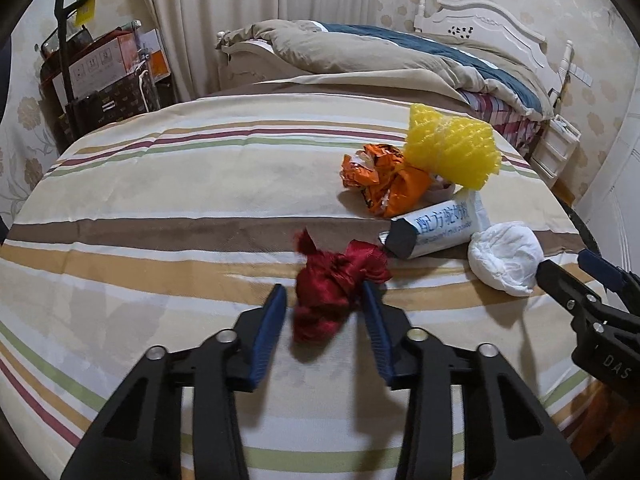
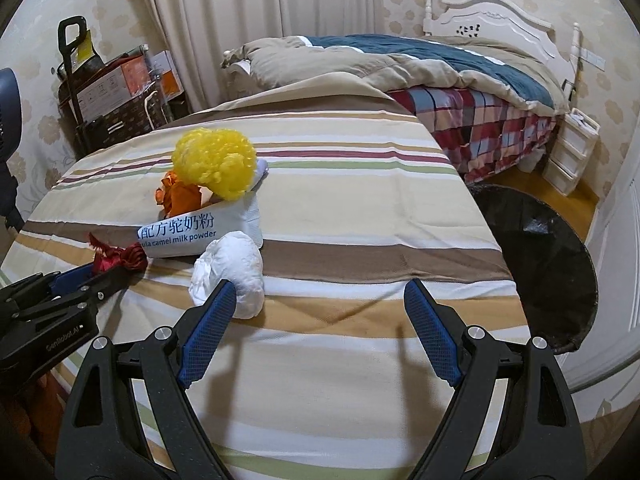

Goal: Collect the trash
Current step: 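Grasp the red ribbon with the left tool while the right tool grasps the white tissue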

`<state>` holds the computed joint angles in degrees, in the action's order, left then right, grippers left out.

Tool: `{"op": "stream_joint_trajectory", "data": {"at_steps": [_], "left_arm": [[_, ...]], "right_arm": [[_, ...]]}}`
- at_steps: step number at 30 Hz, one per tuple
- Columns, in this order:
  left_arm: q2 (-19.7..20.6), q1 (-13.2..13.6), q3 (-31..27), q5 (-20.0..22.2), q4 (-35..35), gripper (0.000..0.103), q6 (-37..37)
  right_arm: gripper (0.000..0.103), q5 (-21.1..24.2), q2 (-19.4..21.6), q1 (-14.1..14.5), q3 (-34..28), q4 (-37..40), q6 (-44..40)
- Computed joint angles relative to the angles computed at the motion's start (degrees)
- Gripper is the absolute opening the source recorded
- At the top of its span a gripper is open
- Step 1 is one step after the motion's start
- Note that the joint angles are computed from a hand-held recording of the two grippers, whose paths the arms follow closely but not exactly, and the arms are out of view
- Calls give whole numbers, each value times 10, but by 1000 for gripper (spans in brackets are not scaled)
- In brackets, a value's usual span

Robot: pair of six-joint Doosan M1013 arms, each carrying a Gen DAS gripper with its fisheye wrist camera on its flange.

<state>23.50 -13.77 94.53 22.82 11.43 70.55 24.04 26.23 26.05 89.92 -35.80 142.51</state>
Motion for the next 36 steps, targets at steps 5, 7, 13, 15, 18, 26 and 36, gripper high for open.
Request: {"op": "stream_joint_trajectory", "data": {"at_steps": [5,7,13,15,18,26,36], "left_arm": [[-1,3,2,-7,-16,34,11],[-1,5,2,-9,-28,32,19],[-3,13,5,-16,-50,30,25],[-4,14,6,-19,-39,30,13],[-6,16,9,-23,-18,30,-8],[-7,22,11,-25,-22,30,-7],[-7,22,12,-26,-22,30,-8]], "right_arm": [[84,-9,-5,-2,9,-27,46],[84,-10,-6,-2,11,-34,57],[84,-7,-5,2,8,-45,49],[84,-8,-4,4,6,-43,41],[84,-10,-3,5,5,-31,24],[84,7,12,7,-20,48,-71],[80,26,31,11,-49,113,-154]]}}
